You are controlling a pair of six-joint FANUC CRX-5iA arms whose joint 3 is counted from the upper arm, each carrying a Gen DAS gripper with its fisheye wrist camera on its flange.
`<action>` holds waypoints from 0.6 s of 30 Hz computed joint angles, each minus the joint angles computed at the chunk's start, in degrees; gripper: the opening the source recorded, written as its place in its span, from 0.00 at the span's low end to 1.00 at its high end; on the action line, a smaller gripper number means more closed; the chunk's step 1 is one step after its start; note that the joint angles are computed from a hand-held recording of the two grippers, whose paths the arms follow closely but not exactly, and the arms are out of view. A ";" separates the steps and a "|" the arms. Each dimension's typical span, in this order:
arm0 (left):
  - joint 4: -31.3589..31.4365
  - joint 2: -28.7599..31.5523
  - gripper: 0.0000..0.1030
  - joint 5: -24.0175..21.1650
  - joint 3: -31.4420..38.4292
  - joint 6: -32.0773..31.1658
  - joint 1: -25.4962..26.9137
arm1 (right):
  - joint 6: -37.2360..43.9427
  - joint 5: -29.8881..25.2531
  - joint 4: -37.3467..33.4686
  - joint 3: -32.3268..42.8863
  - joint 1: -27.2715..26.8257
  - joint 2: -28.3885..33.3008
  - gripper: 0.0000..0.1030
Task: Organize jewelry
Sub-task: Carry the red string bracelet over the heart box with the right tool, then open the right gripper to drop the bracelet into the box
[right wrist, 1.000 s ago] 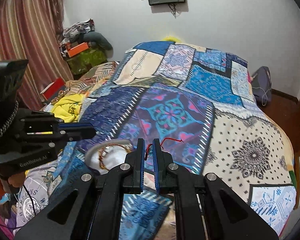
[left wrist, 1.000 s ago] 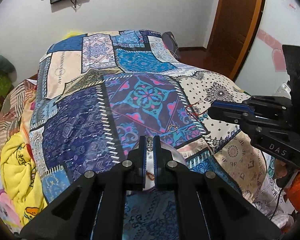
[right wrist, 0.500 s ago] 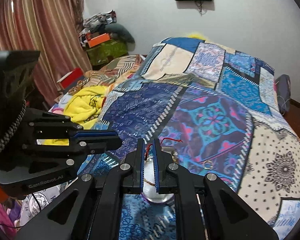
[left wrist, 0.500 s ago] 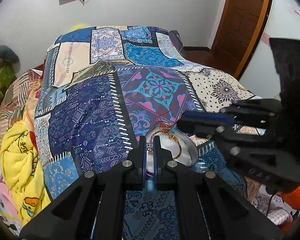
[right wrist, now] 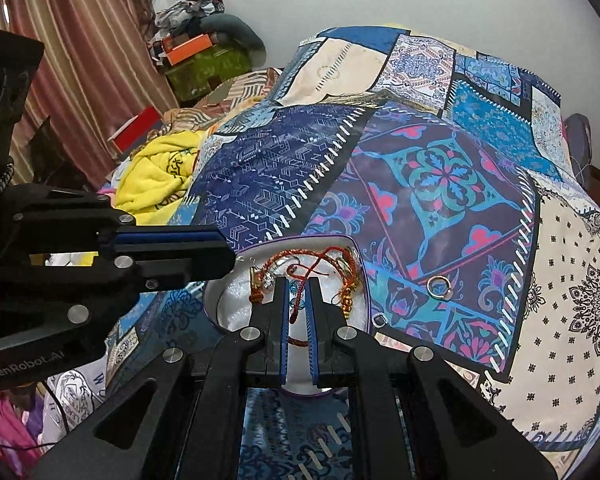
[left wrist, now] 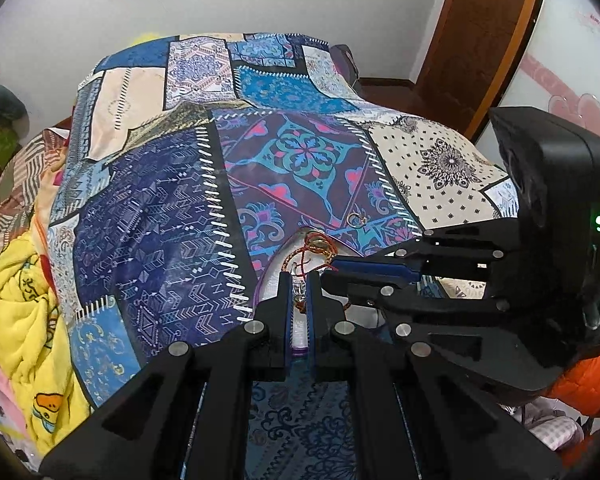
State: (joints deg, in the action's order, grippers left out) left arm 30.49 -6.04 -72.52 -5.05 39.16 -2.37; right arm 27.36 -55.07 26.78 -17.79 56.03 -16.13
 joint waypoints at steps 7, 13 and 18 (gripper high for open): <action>-1.22 0.26 0.04 0.31 -0.27 0.46 -0.64 | 0.04 -2.11 0.07 -0.05 0.74 -0.02 0.07; -1.58 -0.70 0.05 1.63 -1.48 0.23 -0.20 | 1.26 -3.64 -2.74 1.07 0.50 0.14 0.09; -1.25 -1.74 0.21 2.67 -2.35 -0.15 0.59 | -0.08 -5.63 -0.43 0.78 1.93 -0.16 0.29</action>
State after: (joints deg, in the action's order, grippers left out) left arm 29.24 -7.78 -69.85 -7.40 39.01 -1.78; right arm 27.28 -60.70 26.34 -17.01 57.96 -16.28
